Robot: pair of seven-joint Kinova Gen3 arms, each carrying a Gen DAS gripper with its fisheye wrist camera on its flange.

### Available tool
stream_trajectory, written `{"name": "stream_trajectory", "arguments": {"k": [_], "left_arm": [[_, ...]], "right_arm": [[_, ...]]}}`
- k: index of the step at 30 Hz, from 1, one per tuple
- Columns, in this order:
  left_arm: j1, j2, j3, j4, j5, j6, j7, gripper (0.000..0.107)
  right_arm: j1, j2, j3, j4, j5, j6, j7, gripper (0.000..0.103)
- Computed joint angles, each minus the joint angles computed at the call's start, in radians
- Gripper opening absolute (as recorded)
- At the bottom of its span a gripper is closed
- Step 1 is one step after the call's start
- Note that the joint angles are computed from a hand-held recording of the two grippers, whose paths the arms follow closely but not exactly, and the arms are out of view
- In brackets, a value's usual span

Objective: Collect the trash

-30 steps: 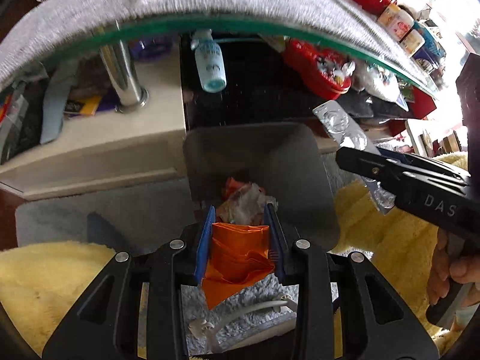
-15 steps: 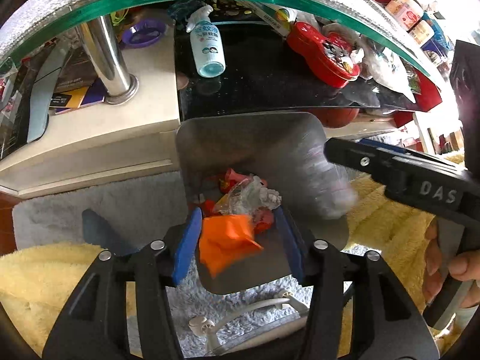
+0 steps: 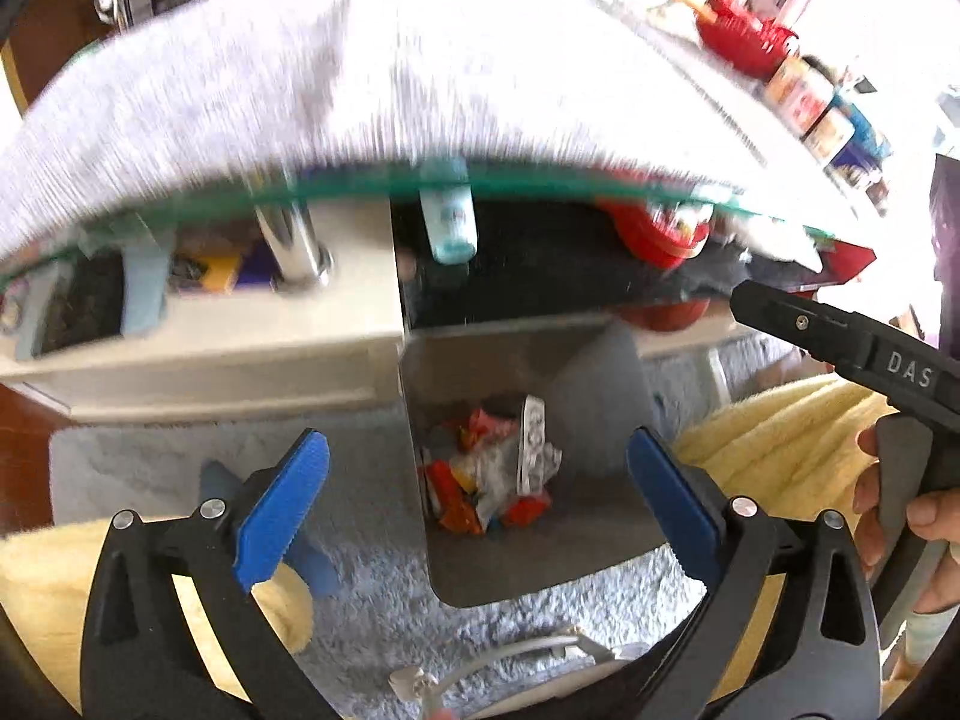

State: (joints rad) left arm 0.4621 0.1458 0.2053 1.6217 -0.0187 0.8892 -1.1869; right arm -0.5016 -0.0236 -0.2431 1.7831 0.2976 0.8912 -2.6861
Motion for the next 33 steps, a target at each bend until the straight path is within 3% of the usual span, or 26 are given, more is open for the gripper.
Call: {"name": "stream_trajectory", "arguments": {"k": [2,8,12,16,23,28,33], "left_arm": [[0.017,-0.033,0.000,-0.010,-0.047,-0.003,0.028,0.095],[0.039,-0.163,0.039,-0.013,-0.246,-0.061,0.159,0.095],[-0.016,-0.232,0.138,-0.019,-0.408,-0.073,0.261,0.095],[-0.015,-0.280,0.163,-0.029,-0.516,-0.072,0.356,0.095],[-0.120,-0.350,0.315,-0.047,-0.703,-0.032,0.491,0.095],[-0.192,-0.407,0.386,-0.028,-0.765,-0.066,0.550,0.095],[-0.281,-0.460,0.444,-0.005,-0.777,-0.109,0.574,0.095]], "right_arm": [[0.027,-0.016,-0.058,-0.025,0.068,0.042,-0.055,0.100],[0.185,-0.083,-0.336,-0.108,0.312,0.178,-0.168,0.100],[0.247,-0.128,-0.478,-0.141,0.475,0.253,-0.262,0.100],[0.182,-0.167,-0.504,-0.143,0.638,0.331,-0.364,0.100],[-0.128,-0.163,-0.392,-0.156,0.873,0.534,-0.472,0.100],[-0.173,-0.131,-0.462,-0.169,1.010,0.673,-0.473,0.100],[-0.241,-0.099,-0.464,-0.174,1.082,0.756,-0.468,0.100]]}}
